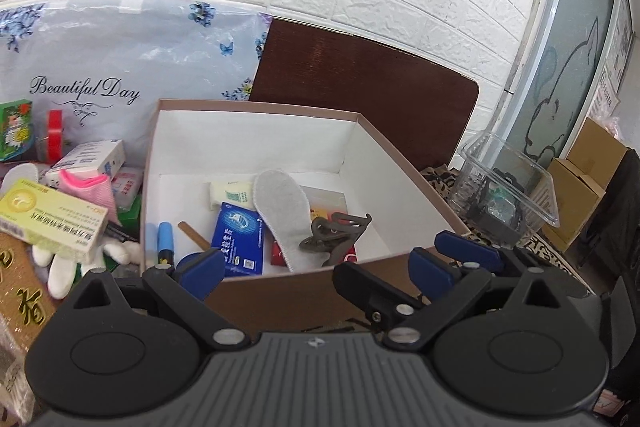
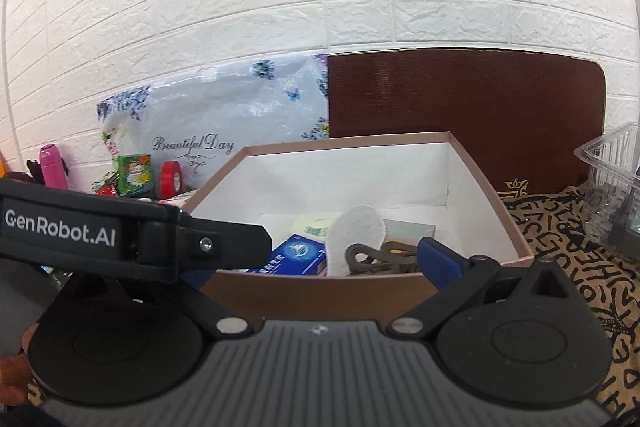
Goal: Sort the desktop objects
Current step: 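Raise the open left gripper out of the cardboard box, then move the left gripper to the white cotton swab pack on the pile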
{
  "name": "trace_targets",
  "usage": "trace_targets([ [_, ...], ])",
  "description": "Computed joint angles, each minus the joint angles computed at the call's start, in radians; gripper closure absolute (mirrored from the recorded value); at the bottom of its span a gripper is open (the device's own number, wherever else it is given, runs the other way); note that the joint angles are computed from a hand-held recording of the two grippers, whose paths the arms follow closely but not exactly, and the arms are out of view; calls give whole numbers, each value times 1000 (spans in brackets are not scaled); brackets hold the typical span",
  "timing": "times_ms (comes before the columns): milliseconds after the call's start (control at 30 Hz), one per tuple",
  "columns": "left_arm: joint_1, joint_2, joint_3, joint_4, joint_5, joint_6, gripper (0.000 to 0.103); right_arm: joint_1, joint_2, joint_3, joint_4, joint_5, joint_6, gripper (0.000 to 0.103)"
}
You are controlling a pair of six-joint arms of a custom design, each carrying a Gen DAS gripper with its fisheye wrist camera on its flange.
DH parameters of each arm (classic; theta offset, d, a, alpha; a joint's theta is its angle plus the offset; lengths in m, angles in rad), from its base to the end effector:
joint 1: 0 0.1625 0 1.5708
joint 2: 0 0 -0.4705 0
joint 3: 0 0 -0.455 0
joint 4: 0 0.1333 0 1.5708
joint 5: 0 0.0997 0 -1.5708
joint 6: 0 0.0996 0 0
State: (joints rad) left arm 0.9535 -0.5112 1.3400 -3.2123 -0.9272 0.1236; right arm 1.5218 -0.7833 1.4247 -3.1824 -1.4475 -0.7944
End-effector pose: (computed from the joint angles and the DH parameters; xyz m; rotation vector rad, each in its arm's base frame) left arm -0.3312 -0.8002 0.0749 0.5591 2.4100 -1.2213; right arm 0.1044 -0.8420 0.2487 1.0057 -2.3446 1.2907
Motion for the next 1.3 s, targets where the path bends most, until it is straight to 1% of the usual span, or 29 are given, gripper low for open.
trace_targets([
  [200,-8,-49,102,-73,28,-22,2,11,-24,60,3,6,-16,2],
  [367,-4,-99,196,-125,48,-89,2,24,-36,104,27,11,-41,2],
  [633,9,-174,336,-225,88,-143,2,54,-27,147,71,0,-85,2],
  [967,40,-284,514,-296,161,-240,2,96,-1,195,144,-32,-153,2],
  [1133,66,-325,564,-311,183,-288,2,117,18,212,167,-48,-193,2],
  [1300,91,-344,583,-321,182,-315,2,131,41,209,209,-63,-211,2],
])
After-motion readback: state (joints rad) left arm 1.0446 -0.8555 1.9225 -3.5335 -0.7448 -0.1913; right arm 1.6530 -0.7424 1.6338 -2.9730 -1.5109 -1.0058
